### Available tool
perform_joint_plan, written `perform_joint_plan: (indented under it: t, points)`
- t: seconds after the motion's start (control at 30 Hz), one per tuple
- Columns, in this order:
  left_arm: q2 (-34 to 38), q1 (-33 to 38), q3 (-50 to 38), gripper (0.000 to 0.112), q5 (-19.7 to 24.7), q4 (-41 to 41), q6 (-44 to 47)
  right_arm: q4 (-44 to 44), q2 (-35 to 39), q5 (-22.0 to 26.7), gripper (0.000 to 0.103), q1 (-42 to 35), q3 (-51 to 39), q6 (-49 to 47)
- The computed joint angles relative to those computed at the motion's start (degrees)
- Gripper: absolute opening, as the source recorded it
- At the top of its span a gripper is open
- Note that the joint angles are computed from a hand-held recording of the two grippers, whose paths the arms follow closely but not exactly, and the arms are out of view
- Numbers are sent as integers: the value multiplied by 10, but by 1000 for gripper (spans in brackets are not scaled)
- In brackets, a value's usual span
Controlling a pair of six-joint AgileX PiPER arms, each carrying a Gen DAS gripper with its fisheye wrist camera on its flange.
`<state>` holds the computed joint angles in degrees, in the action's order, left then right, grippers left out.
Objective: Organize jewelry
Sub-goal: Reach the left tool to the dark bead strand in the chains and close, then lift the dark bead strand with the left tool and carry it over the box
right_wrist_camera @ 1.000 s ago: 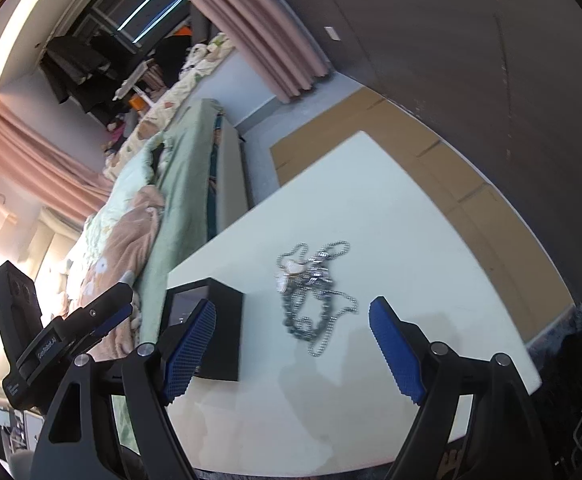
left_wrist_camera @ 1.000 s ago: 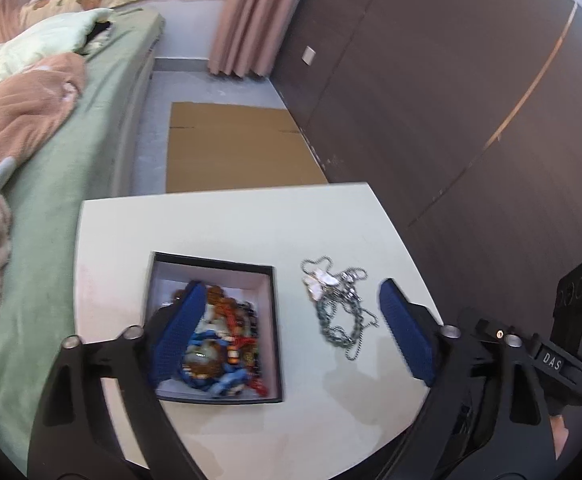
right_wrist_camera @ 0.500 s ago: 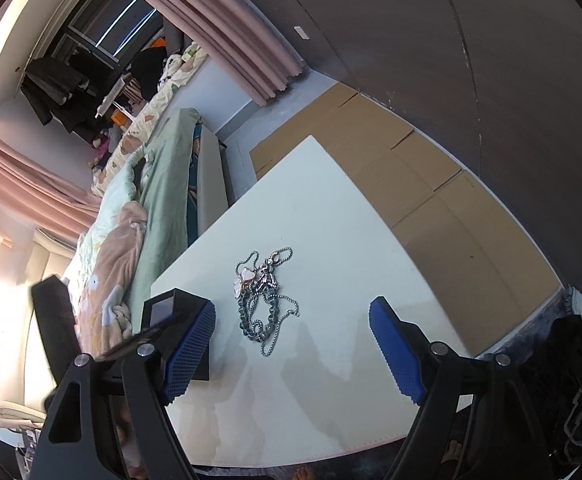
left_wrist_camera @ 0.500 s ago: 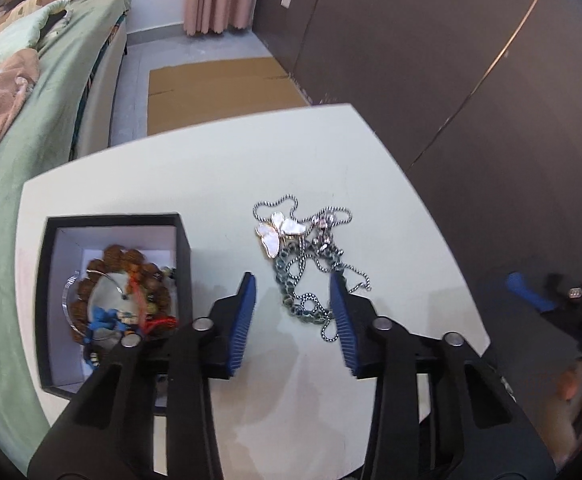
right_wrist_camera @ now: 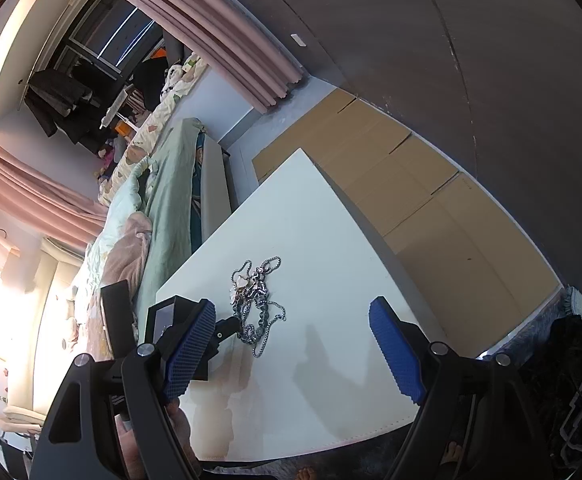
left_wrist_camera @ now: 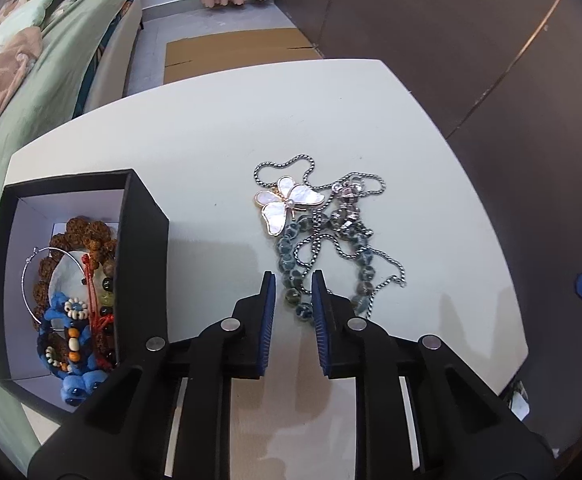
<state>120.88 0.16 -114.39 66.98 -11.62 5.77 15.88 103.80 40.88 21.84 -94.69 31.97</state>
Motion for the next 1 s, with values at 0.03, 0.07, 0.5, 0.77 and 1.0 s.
perform_joint_plan:
  t: [0.03,0.07,0.5,0.77,1.0]
  points:
    - [2,-1,0,16,-1,3,-5,0,-1,-1,78,0,1,0]
    - [5,0,0,16,-2,4,-8,2,-2,-2,78,-1,3,-2]
    - [-24,31,-7,10,-2,-62,24,-9,19,15,78,5,-18,4]
    - [-73,65,-3,10,3,-139,68,-26,47,35,77,19,-55,15]
    - [-81,104,-32,10,25,-197,92,-44,83,64,77,38,-109,27]
